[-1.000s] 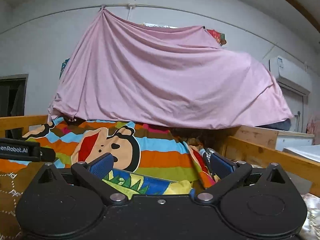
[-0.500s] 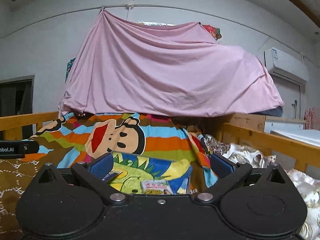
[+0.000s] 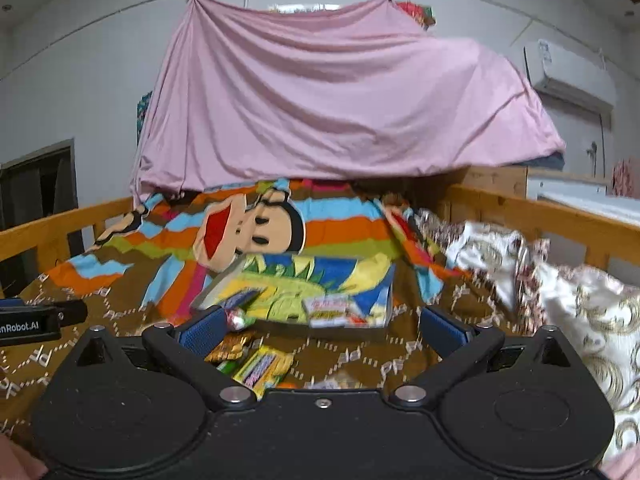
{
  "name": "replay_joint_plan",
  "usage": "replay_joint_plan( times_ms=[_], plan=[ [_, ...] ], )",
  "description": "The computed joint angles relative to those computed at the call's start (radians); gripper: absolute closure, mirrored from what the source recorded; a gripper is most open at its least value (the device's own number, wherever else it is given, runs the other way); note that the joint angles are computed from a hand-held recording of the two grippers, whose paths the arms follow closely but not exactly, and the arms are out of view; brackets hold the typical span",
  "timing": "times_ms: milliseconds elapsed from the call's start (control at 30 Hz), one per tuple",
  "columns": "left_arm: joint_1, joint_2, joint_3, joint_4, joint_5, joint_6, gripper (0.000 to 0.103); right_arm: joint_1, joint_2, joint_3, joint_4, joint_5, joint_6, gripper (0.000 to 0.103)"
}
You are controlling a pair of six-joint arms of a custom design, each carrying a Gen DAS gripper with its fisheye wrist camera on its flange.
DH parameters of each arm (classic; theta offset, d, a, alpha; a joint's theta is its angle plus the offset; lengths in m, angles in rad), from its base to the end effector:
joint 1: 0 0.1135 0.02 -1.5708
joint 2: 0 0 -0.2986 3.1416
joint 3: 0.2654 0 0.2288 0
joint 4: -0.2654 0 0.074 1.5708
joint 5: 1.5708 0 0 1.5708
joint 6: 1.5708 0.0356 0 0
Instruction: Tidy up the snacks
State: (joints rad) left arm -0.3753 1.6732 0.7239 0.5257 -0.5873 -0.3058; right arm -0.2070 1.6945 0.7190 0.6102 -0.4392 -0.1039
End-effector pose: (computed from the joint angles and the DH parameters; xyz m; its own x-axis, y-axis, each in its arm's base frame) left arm 0.3071 -0.0998 0.2234 -0.3151 -0.1452 -0.9379 -0.2723 0.9605 -0.0572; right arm 0.3256 -0.0529 0.2227 -0.3267 -0.0273 -0.9447 -0.2378 0.9698 0.0542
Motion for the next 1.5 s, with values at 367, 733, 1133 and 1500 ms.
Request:
replay_joint_plan(
  times_ms=[367, 733, 1133, 1500],
  plan=[
    [0.024, 0.007, 0.059, -0.176, 0.102, -0.049, 0.0, 0.037, 0.029, 0.087, -0.236, 0.091, -0.027, 0.001],
    [0.169, 0.241, 0.414, -0.527, 0.456, 0.057, 0.0, 0.099, 0.179, 0.286, -0.489, 0.16, -0.018, 0.001],
    [0.26, 0.48, 0.738, -0.692, 0.643, 0.16, 0.0, 0.192, 0.427, 0.516, -0.568, 0.232, 0.102, 0.001],
    [0.272, 0.544, 0.756, -0.571, 0.792, 0.111, 0.001, 0.267, 0.5, 0.533, -0.486, 0.413, 0.12, 0.001]
  ],
)
